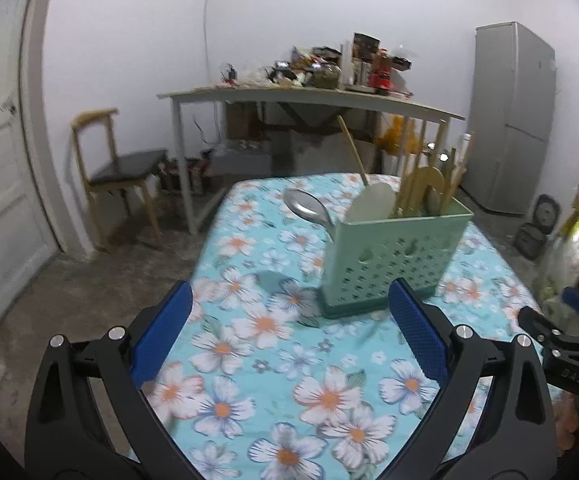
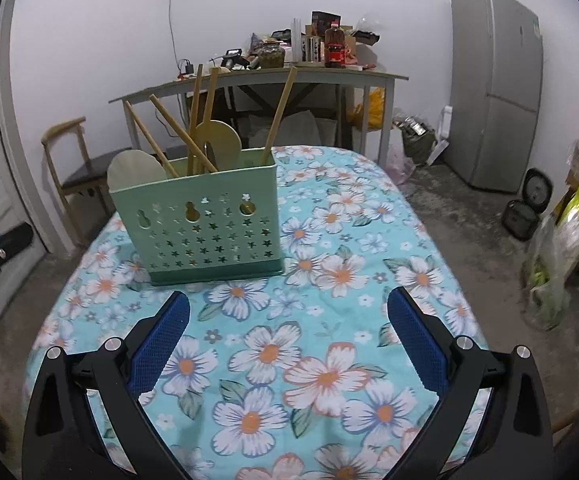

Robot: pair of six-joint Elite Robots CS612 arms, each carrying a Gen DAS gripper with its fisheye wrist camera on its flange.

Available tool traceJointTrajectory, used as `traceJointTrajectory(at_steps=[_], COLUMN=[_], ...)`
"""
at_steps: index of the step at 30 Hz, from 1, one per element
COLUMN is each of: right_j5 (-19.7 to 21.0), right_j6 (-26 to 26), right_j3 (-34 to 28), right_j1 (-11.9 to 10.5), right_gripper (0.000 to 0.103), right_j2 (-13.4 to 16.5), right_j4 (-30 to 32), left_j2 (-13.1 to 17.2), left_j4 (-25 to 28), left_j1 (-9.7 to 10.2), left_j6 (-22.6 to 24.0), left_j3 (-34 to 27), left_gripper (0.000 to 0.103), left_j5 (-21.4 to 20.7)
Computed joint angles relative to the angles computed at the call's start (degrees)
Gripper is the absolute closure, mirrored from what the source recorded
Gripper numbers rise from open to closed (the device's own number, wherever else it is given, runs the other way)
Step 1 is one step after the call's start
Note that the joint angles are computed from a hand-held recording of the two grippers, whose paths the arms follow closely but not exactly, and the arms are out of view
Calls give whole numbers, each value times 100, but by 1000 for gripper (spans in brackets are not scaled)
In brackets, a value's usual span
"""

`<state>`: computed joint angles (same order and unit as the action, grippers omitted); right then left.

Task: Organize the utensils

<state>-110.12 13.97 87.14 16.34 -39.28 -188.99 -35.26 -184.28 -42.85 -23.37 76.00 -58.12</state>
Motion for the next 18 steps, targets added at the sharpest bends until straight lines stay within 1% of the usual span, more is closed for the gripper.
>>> traceJointTrajectory(at_steps=[2, 7, 10, 12, 16, 18], right_j5=[-122, -317, -421, -424, -376, -276], right_j6=[-138, -464, -585, -635, -652, -633], right_j3=[-18, -44, -48, -44, -6, 16], right_j1=[32, 89, 116, 122, 119, 102], right_gripper=[6, 6, 6, 6, 6, 6], right_j2=[-1, 7, 6, 0, -17, -28], right_j4=[46, 52, 24, -6, -170, -224], left_j2=[-5, -40, -30, -32, -43, -57], left_j4=[48, 242, 245, 280, 327, 360], left_j1=[-17, -18, -35, -51, -47, -38], left_j6=[47, 78, 88, 15, -126, -183], left_j3=[0, 0, -7, -6, -5, 8], left_gripper=[8, 8, 8, 8, 8, 8], left_j5=[102, -46, 37, 174, 226, 181])
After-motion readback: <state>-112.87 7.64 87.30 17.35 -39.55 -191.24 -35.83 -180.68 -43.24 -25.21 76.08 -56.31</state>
